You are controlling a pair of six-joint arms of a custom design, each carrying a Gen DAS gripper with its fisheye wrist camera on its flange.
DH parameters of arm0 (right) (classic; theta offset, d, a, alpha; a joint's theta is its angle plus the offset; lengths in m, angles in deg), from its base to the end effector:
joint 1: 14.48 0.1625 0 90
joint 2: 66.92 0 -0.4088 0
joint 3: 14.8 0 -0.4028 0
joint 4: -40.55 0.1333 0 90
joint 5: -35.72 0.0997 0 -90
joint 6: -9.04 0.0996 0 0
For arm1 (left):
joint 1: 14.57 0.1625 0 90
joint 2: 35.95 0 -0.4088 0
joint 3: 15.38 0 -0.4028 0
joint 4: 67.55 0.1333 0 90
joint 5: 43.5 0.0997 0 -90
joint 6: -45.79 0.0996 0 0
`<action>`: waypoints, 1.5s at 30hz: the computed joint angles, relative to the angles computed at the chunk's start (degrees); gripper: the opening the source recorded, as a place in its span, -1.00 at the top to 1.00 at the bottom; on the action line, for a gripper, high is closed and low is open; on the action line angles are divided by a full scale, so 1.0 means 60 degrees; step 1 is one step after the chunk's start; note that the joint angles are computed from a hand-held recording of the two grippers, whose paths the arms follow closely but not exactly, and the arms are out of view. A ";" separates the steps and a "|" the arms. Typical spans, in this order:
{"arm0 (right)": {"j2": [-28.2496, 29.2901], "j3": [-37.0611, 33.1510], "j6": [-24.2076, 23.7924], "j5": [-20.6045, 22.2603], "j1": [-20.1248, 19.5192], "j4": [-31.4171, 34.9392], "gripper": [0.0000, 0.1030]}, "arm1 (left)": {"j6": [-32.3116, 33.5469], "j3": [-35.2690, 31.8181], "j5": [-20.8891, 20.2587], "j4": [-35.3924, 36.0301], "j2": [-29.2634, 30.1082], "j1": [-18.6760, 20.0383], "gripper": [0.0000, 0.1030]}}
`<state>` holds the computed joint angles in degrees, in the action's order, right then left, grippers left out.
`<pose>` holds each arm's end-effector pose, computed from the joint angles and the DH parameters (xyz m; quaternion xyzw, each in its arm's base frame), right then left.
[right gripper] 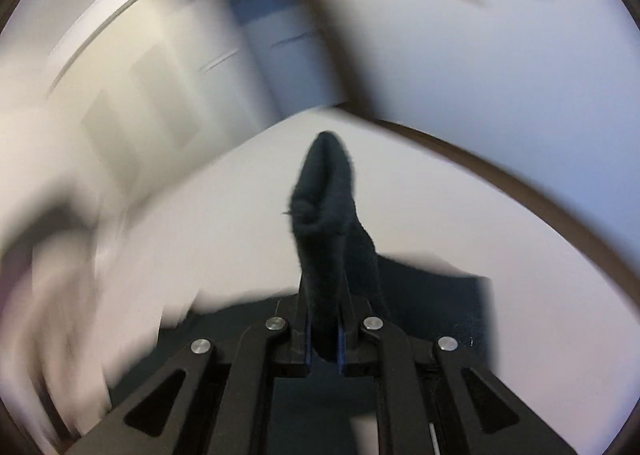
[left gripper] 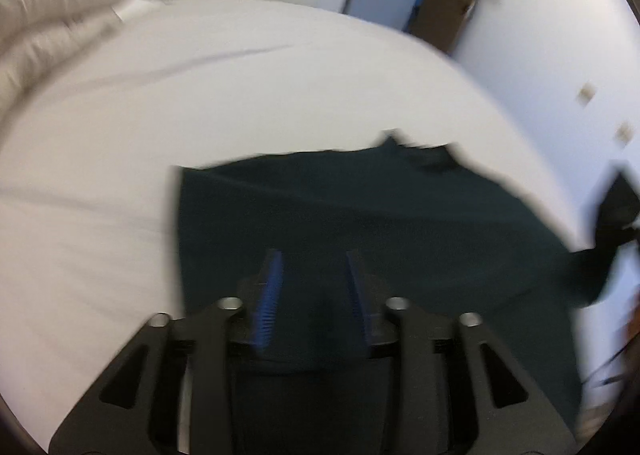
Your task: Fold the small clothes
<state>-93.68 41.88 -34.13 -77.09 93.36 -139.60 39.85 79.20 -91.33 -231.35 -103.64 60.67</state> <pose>0.3485 -0.7738 0.1866 0.3449 -0.7809 0.4424 0.2747 0.0314 -0.6664 0.3809 -0.0770 0.8644 -0.4246 0.2579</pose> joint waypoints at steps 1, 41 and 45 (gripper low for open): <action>0.0434 -0.0086 -0.0918 -0.0184 0.0151 0.0069 0.82 | -0.0352 -0.0054 -0.0821 0.0036 -0.0028 0.0069 -0.31; -0.2251 0.4001 0.6067 0.4589 -0.2153 0.2470 -0.06 | -0.2685 -0.3679 -0.3673 0.3430 0.2875 0.0170 0.84; -0.1904 0.3553 0.7013 0.5650 -0.2386 0.2399 -0.19 | -0.1648 -0.2932 -0.2726 0.2229 0.2310 -0.0339 0.84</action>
<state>-105.11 63.20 7.95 -43.19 79.05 -125.21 29.96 61.61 -107.69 -217.98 -89.78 58.64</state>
